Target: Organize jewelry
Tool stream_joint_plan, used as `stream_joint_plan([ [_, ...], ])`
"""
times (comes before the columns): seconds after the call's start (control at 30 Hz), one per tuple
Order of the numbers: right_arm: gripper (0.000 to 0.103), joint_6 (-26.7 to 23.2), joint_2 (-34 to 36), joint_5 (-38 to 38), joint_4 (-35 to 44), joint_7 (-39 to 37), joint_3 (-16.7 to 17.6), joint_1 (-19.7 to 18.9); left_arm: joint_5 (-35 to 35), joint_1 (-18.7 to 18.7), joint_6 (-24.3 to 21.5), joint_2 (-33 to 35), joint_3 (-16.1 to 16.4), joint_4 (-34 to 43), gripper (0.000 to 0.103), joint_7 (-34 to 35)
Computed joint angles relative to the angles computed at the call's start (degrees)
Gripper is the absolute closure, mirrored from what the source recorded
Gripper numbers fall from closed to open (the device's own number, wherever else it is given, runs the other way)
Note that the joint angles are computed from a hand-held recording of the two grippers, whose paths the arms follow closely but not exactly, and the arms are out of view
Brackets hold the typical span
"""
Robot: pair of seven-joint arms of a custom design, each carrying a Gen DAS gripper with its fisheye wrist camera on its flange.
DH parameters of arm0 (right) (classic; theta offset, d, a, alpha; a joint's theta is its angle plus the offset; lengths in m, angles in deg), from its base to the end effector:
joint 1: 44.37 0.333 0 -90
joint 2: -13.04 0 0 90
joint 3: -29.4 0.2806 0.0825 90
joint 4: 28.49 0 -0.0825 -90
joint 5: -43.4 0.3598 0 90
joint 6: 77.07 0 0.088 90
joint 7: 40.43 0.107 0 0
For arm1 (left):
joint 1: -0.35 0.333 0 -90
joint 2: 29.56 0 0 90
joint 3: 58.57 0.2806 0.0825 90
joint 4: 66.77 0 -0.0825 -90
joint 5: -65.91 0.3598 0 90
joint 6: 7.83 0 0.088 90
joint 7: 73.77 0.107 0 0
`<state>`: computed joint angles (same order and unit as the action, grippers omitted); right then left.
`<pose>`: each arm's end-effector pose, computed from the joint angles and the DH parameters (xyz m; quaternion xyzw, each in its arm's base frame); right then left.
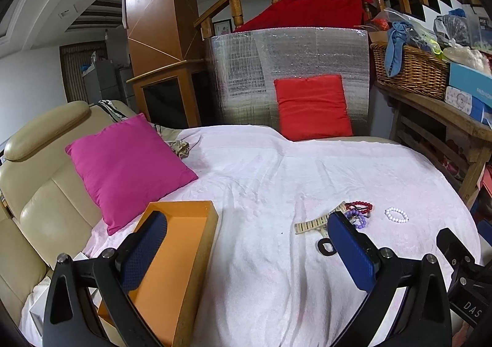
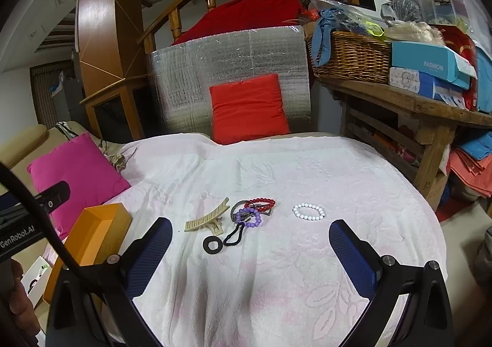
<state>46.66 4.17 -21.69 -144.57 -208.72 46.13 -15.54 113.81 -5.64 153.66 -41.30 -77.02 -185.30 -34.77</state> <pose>0.3913 0.3575 0.5379 -0.4639 0.7202 -0.3881 0.3399 0.4605 -0.2639 0.5856 -0.5298 0.6741 -0.3619 0.3660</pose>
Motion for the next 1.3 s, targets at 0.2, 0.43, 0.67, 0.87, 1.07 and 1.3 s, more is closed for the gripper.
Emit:
stream_joint_plan([
  [0.2,0.000,-0.8,0.7,-0.7,1.0,-0.4,0.3,0.3,-0.4,0.4,0.7,0.1,0.3,0.0,0.000,0.1],
  [0.43,0.000,0.7,2.6,-2.0,2.5,-0.1,-0.9,0.4,0.9,0.6,0.5,1.6,0.4,0.8,0.000,-0.9],
  [0.67,0.000,4.0,5.8,-4.1,3.8,2.1,-3.0,0.0,4.1,-1.0,-2.3,5.8,1.2,4.5,0.000,-2.6],
  [0.87,0.000,11.0,7.5,-8.1,2.1,6.8,-6.0,-1.3,-0.1,-3.9,-0.1,13.3,4.4,8.8,0.000,2.8],
  [1.07,0.000,22.3,6.4,-13.8,-3.8,15.1,-9.0,-5.7,-20.1,-5.3,-1.6,27.0,4.2,18.6,0.000,23.0],
  [1.3,0.008,39.0,8.2,-8.0,-6.1,18.6,-12.9,-12.1,-24.2,-12.8,-9.3,42.4,7.1,36.1,0.000,31.4],
])
